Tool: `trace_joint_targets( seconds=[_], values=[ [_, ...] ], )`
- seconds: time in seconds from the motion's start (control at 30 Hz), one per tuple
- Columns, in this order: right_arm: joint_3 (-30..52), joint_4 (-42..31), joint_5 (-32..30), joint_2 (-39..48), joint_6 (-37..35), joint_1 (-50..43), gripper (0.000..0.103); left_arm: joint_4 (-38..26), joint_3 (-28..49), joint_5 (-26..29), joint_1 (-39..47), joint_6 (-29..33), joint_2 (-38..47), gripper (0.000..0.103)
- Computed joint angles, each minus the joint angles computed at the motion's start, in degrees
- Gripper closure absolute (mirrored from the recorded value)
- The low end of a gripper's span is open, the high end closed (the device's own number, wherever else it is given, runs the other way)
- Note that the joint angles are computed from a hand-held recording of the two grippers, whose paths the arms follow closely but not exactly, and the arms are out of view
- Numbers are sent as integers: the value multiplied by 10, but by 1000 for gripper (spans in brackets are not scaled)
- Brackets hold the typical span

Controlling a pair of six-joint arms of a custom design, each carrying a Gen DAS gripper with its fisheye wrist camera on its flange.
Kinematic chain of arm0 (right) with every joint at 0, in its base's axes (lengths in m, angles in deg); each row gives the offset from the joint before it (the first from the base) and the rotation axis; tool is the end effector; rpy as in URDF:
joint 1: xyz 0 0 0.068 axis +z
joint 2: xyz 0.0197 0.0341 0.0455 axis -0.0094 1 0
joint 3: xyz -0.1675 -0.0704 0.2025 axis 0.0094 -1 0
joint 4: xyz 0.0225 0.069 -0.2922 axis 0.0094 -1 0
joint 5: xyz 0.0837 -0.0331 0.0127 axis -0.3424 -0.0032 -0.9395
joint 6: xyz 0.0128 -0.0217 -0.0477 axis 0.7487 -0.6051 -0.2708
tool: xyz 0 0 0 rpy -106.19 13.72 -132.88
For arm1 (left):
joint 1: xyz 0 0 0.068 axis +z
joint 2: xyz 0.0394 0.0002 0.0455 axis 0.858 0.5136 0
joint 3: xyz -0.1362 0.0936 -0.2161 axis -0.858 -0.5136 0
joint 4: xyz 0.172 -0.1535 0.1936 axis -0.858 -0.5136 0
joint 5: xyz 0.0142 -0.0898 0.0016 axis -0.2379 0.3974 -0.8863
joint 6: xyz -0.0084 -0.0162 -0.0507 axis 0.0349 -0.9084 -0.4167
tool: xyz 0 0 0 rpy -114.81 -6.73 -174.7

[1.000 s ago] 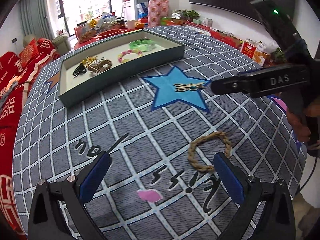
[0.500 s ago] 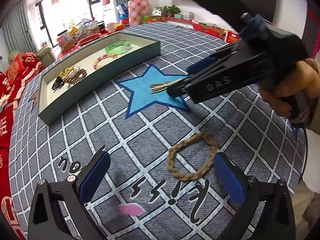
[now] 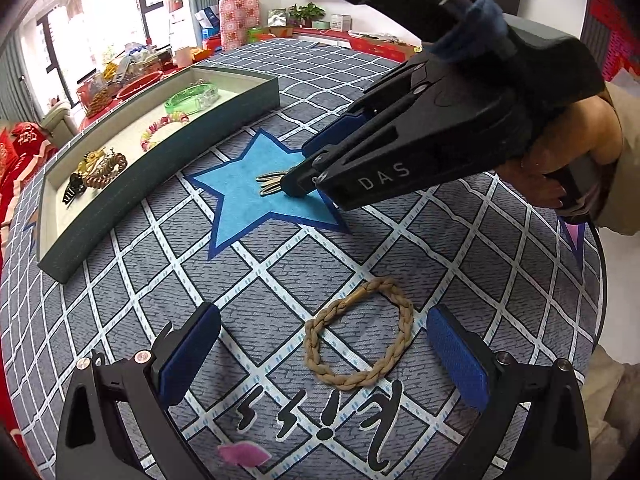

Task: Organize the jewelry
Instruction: 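Grasp the braided rope bracelet with the left gripper while the right grasps the gold bunny hairpin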

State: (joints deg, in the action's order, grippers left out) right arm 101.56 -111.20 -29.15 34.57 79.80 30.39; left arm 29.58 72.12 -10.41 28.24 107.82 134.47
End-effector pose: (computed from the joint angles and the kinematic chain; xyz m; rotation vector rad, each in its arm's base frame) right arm 0.2789 0.1609 0.1844 -0.2866 2.6553 0.0629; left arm 0.2511 -0.1612 0.1729 1.2738 2.2867 -0.4005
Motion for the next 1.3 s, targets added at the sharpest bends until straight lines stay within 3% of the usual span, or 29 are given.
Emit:
trace_joint_targets(
  seconds=[0.17,0.33,0.4,0.47,0.6,0.87,0.93,1.1,1.3],
  values=[
    [5,-13,-1,1,6,10,83,-2,4,-4,-5,4,7,6],
    [3,-13,11,-1,28,17,84,-12,3,5,-7,17,2,18],
    [-1,-9,9,-3,36,17,85,-18,2,10,-9,24,-2,27],
    [-2,-7,10,-4,42,17,85,-22,1,13,-12,27,-8,49],
    [-4,-8,16,-6,55,21,85,-15,-6,0,-14,9,-19,76],
    [-9,-14,34,-13,107,32,86,4,-14,-8,27,-64,-24,77],
    [-17,-9,32,-22,124,30,93,7,-12,-15,37,-84,-24,77],
    [-47,11,8,-50,168,16,93,13,-8,-26,58,-113,-17,77],
    [-56,11,-8,-61,172,12,89,15,-5,-24,71,-120,-13,77]
  ],
)
